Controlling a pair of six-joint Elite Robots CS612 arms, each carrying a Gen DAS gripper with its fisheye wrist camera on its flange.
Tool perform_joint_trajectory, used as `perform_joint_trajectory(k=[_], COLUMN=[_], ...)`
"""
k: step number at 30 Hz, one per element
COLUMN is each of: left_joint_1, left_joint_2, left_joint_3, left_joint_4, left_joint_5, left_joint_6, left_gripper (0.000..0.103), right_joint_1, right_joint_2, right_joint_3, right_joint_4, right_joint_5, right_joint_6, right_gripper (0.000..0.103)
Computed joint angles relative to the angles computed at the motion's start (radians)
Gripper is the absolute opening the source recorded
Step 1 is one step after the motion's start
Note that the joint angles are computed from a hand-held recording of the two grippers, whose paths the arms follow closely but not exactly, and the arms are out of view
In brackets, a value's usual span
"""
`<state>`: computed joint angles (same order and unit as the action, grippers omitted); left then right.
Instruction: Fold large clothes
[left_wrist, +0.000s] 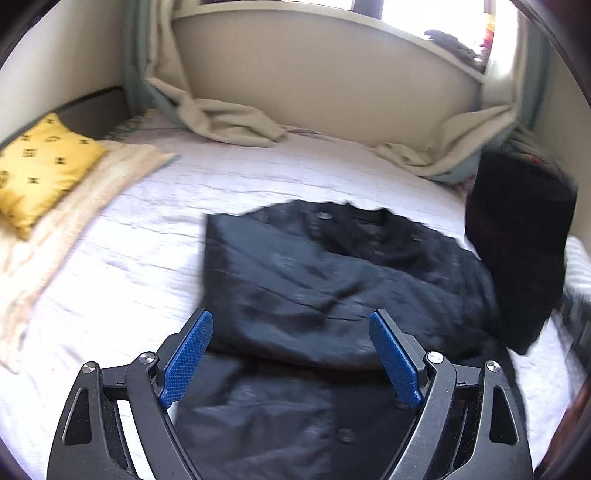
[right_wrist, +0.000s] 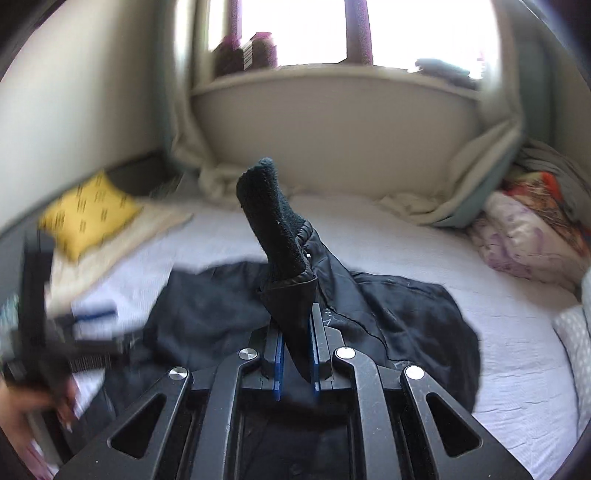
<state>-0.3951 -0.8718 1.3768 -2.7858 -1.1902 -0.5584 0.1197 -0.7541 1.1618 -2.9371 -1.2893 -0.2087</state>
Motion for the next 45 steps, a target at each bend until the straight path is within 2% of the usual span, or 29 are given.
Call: perform_joint_trajectory(k=[3,6,8,9,11,12,13,15,18,21,24,30,31,33,35,37,38,39,41,45], left_joint_1=[0.002,0.013,0.017,0.019,0.023,0.025,0.028,0.032,0.038,0.044,0.051,0.057,0.057,0.059,0.063,0.065,0.063,0.061,0.057,0.052], left_joint_2=[-0.003,-0.006,-0.006,-0.005,-0.002,0.0,0.003,0.009,0.023,0.046,0.076,0.13,0.133,0.142,0.149,0.156,0.156,0.157,0.151,0.106], left_joint_3=[-0.003,0.003,0.005,0.004,0.001,0.0,-0.002,-0.008,-0.021,-0.043,-0.069,-0.117,-0.118,-0.122,-0.126,-0.132,-0.131,-0.135,-0.13,-0.082], left_joint_4=[0.055,0.058,0.055,0.054,0.055,0.054,0.053,0.051,0.048,0.063,0.094,0.143,0.135,0.11,0.088,0.076,0.07,0.07,0.059,-0.001], left_joint_5=[0.077,0.058,0.035,0.024,-0.012,-0.038,-0.064,-0.117,-0.206,-0.303,-0.406,-0.495,-0.5,-0.524,-0.565,-0.59,-0.586,-0.58,-0.571,-0.553], left_joint_6=[-0.027,-0.05,-0.051,-0.05,-0.052,-0.057,-0.061,-0.07,-0.075,-0.074,-0.097,-0.143,-0.146,-0.15,-0.145,-0.147,-0.141,-0.131,-0.12,-0.104], left_gripper=[0.089,0.089,0.089,0.089,0.089,0.089,0.089,0.089,0.089,0.089,0.089,0.087,0.084,0.072,0.048,0.039,0.025,0.02,0.017,0.016], right_joint_1=[0.027,0.047,0.049,0.046,0.033,0.021,0.009,-0.017,-0.05,-0.083,-0.122,-0.173,-0.177,-0.186,-0.191,-0.195,-0.194,-0.194,-0.193,-0.187], right_joint_2=[0.019,0.036,0.035,0.028,0.02,0.012,0.005,-0.01,-0.018,-0.01,0.012,0.056,0.061,0.072,0.079,0.082,0.084,0.087,0.092,0.094], right_joint_3=[0.009,0.009,0.023,0.034,0.035,0.039,0.041,0.042,0.013,-0.012,-0.035,-0.103,-0.11,-0.125,-0.134,-0.138,-0.142,-0.146,-0.152,-0.157], right_joint_4=[0.064,0.146,0.195,0.213,0.265,0.288,0.298,0.31,0.297,0.208,0.145,0.211,0.218,0.239,0.259,0.271,0.276,0.276,0.277,0.276], right_joint_5=[-0.031,-0.07,-0.066,-0.053,-0.01,0.032,0.072,0.142,0.196,0.205,0.234,0.256,0.254,0.246,0.239,0.236,0.232,0.227,0.225,0.203], right_joint_6=[-0.082,-0.159,-0.198,-0.21,-0.21,-0.199,-0.186,-0.163,-0.11,-0.012,0.123,0.299,0.317,0.344,0.357,0.359,0.36,0.363,0.368,0.357], right_gripper=[0.007,0.009,0.011,0.018,0.04,0.058,0.064,0.064,0.069,0.077,0.078,0.078,0.078,0.078,0.078,0.078,0.078,0.077,0.072,0.065])
